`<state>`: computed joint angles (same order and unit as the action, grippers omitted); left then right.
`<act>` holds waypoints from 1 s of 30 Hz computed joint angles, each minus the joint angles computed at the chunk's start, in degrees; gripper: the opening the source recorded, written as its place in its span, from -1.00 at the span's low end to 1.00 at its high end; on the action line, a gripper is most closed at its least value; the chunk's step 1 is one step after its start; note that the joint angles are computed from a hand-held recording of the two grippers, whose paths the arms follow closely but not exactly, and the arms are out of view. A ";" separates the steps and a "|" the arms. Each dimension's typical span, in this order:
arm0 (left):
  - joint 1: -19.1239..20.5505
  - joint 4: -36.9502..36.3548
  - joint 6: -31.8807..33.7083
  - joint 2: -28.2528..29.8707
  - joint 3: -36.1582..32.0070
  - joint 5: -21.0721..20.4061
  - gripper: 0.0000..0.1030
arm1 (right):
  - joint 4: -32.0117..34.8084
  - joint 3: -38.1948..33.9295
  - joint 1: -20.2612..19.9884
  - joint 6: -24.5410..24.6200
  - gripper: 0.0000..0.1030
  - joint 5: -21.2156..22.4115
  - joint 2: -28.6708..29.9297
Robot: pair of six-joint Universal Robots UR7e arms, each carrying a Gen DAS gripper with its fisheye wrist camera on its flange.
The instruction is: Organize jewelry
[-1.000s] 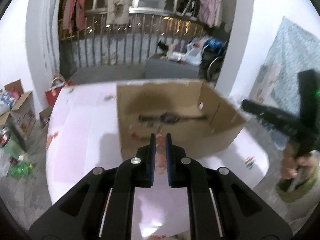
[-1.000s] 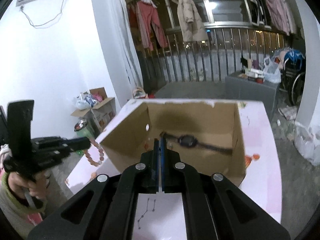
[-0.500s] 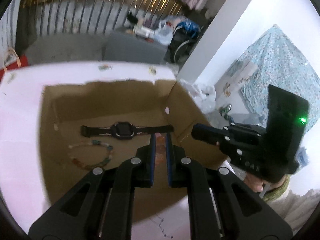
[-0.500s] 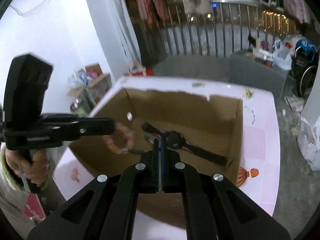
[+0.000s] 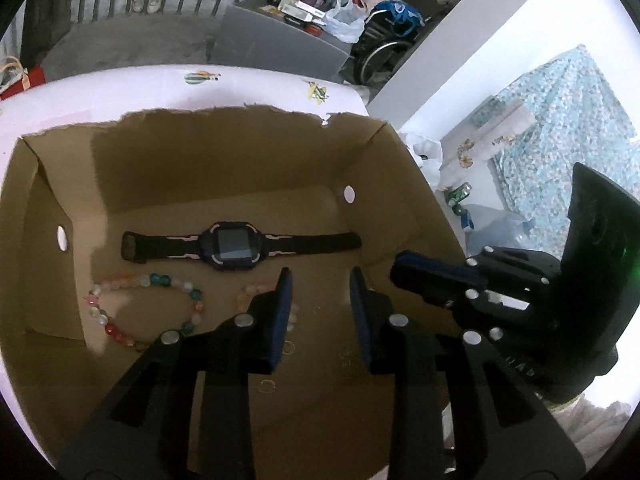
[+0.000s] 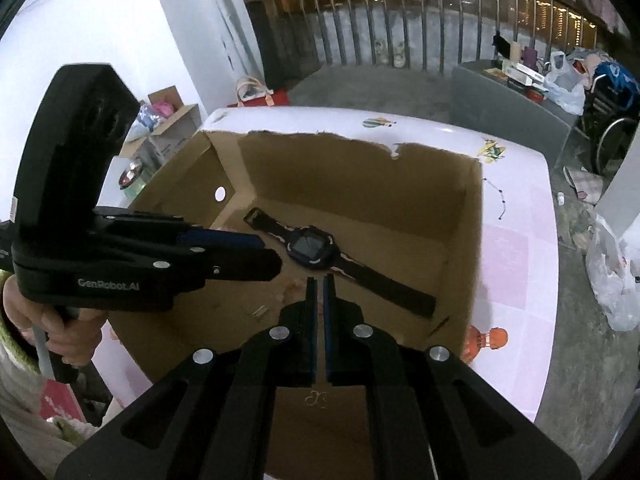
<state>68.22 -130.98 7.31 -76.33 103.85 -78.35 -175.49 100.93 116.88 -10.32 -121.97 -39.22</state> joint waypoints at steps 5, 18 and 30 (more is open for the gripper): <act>-1.06 -2.99 1.01 -3.87 2.22 1.26 -0.30 | -7.78 3.76 0.90 -0.37 -0.60 0.18 -2.24; -0.16 -9.50 -0.93 -19.97 10.21 15.08 0.55 | -15.04 17.22 -3.26 16.09 0.24 5.33 -10.68; 7.34 -0.54 -12.75 -15.83 8.40 3.16 0.58 | -2.99 12.79 -4.33 18.74 0.36 7.40 -6.85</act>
<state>75.56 -131.52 -5.44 -92.16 112.26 -75.20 -178.49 113.72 112.54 8.41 -114.57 -46.07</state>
